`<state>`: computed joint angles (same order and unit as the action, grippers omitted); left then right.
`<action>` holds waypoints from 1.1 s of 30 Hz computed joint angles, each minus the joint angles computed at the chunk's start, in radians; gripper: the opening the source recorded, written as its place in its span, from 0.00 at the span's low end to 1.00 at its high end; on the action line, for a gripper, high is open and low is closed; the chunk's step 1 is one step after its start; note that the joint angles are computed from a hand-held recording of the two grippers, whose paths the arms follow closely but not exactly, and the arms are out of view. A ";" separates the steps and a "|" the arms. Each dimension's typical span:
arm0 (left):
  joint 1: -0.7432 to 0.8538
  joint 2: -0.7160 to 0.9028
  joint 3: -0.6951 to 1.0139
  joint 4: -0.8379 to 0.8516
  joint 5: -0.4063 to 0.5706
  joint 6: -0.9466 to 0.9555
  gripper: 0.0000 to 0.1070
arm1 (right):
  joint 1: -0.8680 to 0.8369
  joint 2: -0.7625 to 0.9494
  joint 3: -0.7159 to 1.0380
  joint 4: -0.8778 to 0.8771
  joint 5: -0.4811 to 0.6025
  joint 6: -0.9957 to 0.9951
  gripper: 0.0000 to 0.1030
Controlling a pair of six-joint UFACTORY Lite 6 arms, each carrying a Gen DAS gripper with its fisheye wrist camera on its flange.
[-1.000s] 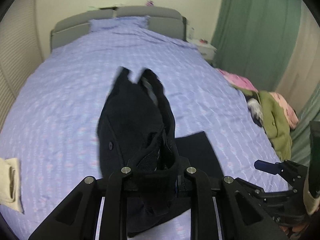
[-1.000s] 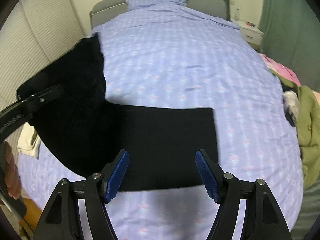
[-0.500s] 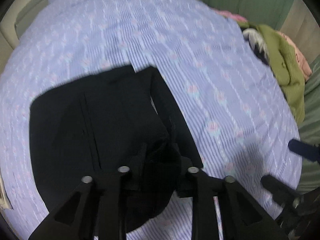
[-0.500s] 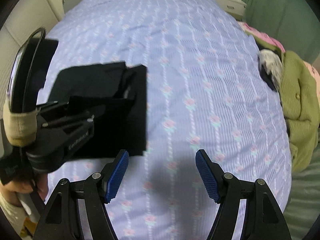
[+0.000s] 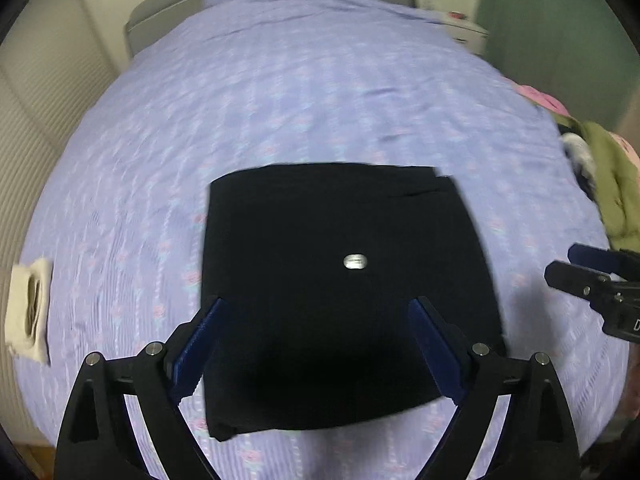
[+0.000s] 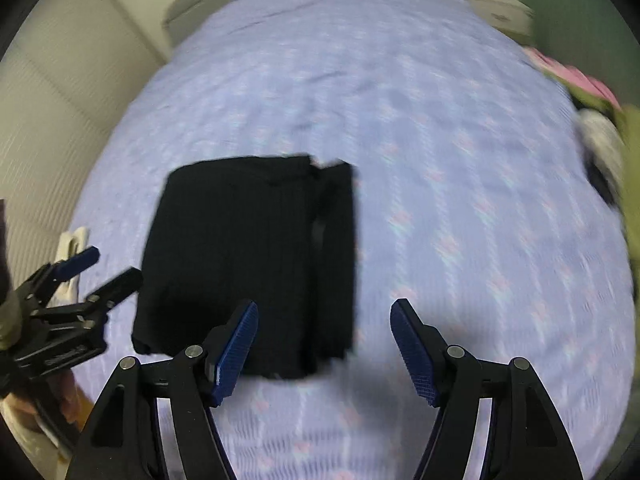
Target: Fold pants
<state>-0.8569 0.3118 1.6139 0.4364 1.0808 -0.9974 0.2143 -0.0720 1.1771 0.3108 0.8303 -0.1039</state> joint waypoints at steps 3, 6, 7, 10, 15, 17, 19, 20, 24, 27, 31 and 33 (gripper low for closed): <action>0.062 -0.021 -0.060 -0.032 -0.070 0.025 0.86 | 0.061 0.170 0.116 0.018 -0.048 -0.063 0.49; 0.093 0.017 -0.065 -0.038 -0.116 0.046 0.86 | 0.079 0.313 0.193 0.058 -0.089 -0.098 0.45; 0.103 0.038 -0.058 -0.053 -0.135 0.063 0.86 | 0.081 0.348 0.207 0.062 -0.100 -0.095 0.42; 0.115 0.084 -0.039 -0.098 -0.180 0.107 0.86 | 0.063 0.427 0.217 0.062 -0.136 -0.053 0.38; 0.119 0.136 0.009 -0.138 -0.202 0.162 0.85 | 0.006 0.462 0.179 0.244 -0.107 -0.137 0.27; 0.129 0.150 0.025 -0.154 -0.206 0.188 0.85 | 0.000 0.444 0.153 0.295 -0.089 -0.173 0.18; 0.138 0.151 0.027 -0.156 -0.212 0.200 0.85 | -0.009 0.386 0.104 0.406 -0.085 -0.245 0.13; 0.143 0.148 0.025 -0.159 -0.216 0.205 0.85 | -0.006 0.371 0.098 0.440 -0.084 -0.279 0.13; 0.169 0.141 0.020 -0.184 -0.225 0.221 0.85 | 0.039 0.415 0.166 0.226 -0.145 -0.076 0.14; 0.172 0.143 0.024 -0.176 -0.221 0.217 0.85 | 0.016 0.426 0.167 0.180 -0.158 0.019 0.38; 0.169 0.167 0.057 -0.172 -0.202 0.224 0.85 | 0.012 0.503 0.208 0.190 -0.114 -0.002 0.40; 0.169 0.166 0.059 -0.178 -0.204 0.222 0.85 | -0.004 0.533 0.205 0.277 -0.079 -0.053 0.38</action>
<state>-0.6878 0.4778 1.6734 0.2582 0.8770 -0.7756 0.2106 0.4610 1.3823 0.5875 0.7516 -0.1566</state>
